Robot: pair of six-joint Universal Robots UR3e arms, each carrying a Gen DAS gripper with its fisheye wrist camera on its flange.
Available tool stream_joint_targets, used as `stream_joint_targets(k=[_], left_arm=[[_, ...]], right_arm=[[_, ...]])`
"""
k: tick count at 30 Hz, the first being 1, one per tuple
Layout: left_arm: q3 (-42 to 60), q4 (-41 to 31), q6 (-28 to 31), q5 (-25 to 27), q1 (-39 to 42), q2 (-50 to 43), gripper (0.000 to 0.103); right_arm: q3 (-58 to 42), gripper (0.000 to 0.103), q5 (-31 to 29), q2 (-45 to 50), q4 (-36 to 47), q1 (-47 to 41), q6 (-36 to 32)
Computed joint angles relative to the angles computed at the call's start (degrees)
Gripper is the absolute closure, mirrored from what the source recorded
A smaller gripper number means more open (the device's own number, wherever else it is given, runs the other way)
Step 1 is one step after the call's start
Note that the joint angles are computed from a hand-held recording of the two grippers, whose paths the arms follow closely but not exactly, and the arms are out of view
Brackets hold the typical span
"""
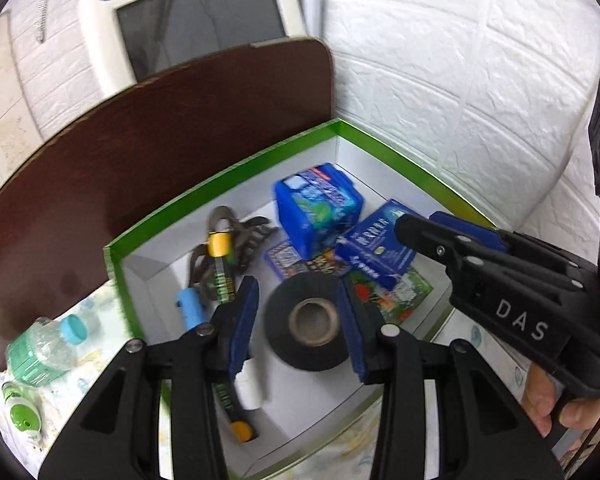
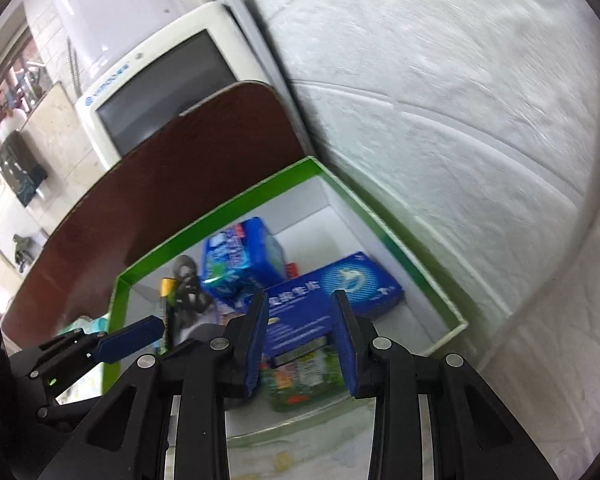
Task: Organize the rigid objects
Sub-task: 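Carry the blue medicine box into the box and open the right gripper, then move the right gripper to the water bottle and grasp its middle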
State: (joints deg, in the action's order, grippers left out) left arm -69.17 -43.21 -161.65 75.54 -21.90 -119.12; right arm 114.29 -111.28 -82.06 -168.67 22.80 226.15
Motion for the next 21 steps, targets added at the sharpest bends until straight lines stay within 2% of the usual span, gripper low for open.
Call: stream_joint_targets(k=[4,6,11,13,16,18,21], left_arm=[[-7.5,4.9,-0.9,0.1,4.6,5.1,0.06],[-10.6,7.1,-1.5,0.2,7.8,7.0,0.052],[-16.4,9.8,-3.8,-1.6,17.7,10.1,0.051],[-17.6,10.1,-5.0,-2.4,21.7,10.5,0.047],[-18.4,11.8,-5.4,-1.7,26.6,9.9,0.043],[-16.6,11.7,-4.6,-0.2,28.7,8.4,0.042],[-13.0,10.4,-4.5,-1.1,31.8,5.8,0.04]], right_arm=[[-7.0,0.068,-0.3,3.8,2.2,3.2,-1.6],[-10.5,0.068,1.0,5.6,3.2,4.0,-2.4],[-22.5,0.068,8.1,12.9,6.9,6.0,-6.3],[-28.7,0.068,11.3,16.7,9.7,6.7,-7.4],[-39.7,0.061,13.3,23.0,15.7,8.2,-9.0],[-48.5,0.046,15.8,28.0,20.8,9.0,-11.3],[-61.4,0.041,21.4,35.8,26.5,8.9,-12.9]])
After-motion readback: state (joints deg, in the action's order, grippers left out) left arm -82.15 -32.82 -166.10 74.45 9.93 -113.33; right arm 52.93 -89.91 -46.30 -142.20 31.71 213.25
